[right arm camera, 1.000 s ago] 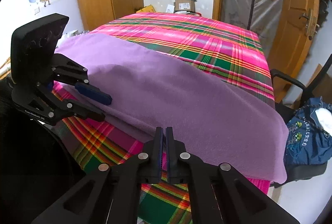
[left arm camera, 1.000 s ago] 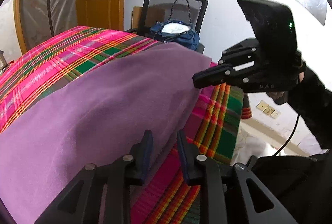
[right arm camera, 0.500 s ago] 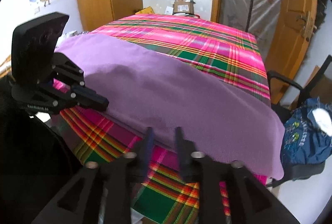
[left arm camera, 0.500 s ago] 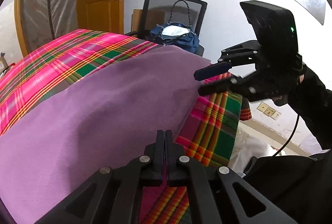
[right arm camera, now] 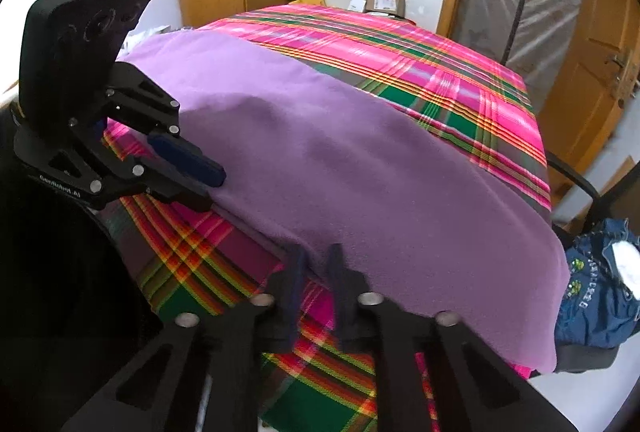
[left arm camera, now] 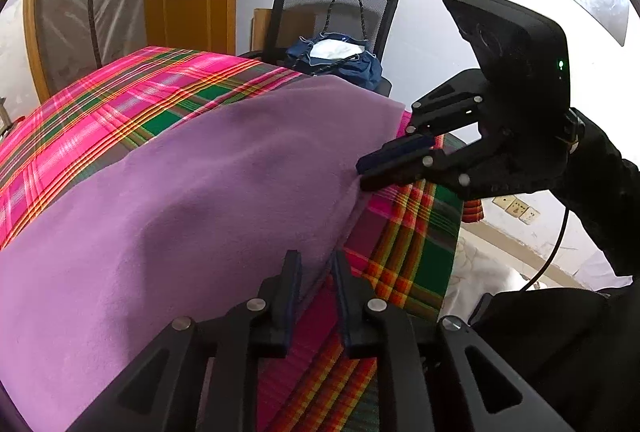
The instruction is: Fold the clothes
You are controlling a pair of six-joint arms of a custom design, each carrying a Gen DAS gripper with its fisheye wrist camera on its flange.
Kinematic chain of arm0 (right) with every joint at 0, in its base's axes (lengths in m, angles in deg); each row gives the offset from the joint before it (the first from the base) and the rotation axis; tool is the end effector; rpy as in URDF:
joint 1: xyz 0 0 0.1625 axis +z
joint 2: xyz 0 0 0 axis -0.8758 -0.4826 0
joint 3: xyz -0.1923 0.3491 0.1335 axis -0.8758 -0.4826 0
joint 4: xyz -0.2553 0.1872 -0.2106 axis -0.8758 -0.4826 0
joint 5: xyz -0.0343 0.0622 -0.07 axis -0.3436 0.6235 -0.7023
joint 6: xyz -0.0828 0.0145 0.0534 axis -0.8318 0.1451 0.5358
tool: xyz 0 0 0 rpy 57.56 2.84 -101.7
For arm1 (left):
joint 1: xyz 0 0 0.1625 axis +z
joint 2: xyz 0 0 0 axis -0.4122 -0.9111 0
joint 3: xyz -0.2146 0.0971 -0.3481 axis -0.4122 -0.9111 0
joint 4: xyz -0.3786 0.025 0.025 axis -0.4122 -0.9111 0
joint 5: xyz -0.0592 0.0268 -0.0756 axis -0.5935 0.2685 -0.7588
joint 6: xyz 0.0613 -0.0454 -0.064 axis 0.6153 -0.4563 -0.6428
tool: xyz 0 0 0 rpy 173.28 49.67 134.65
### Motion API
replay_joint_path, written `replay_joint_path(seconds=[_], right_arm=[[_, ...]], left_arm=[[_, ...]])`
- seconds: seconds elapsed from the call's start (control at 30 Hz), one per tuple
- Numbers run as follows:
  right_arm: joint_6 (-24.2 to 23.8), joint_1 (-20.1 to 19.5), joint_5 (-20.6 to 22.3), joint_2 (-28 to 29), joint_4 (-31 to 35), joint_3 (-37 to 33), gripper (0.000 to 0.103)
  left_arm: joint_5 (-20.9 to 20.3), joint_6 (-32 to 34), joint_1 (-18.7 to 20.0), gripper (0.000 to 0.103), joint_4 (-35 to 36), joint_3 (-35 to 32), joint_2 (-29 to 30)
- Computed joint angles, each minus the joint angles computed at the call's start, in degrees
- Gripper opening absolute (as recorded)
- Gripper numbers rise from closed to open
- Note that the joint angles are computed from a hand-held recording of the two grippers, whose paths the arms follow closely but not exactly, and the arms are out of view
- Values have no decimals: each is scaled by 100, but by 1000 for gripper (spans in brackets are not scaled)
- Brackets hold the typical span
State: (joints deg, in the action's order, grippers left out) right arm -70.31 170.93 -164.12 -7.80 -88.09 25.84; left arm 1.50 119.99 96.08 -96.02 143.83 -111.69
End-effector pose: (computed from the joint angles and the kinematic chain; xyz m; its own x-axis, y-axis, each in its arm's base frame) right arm 0.3268 -0.6405 0.0212 -0.5034 -0.6478 0.5717 -0.8205 0.5658 -0.0814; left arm -0.0662 -0.6853 0.2726 -0.4771 0.8243 -0.3048 0.8730 0.4844 -0.0563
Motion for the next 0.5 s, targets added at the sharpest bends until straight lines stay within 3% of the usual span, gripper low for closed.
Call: replay_joint_path(seconds=[0.07,0.13,0.5], right_arm=[[-1,-3,3,-2,17,-10,4],[-6,-3,8,-1,41,-24,3],[162,-58,188,-160,109,181,2]], left_arm=[[-9,27,-6,16,-37,2,9],[-8,63,-8,2,-105,19,20],[-107,202,16,1,-124,105,-4]])
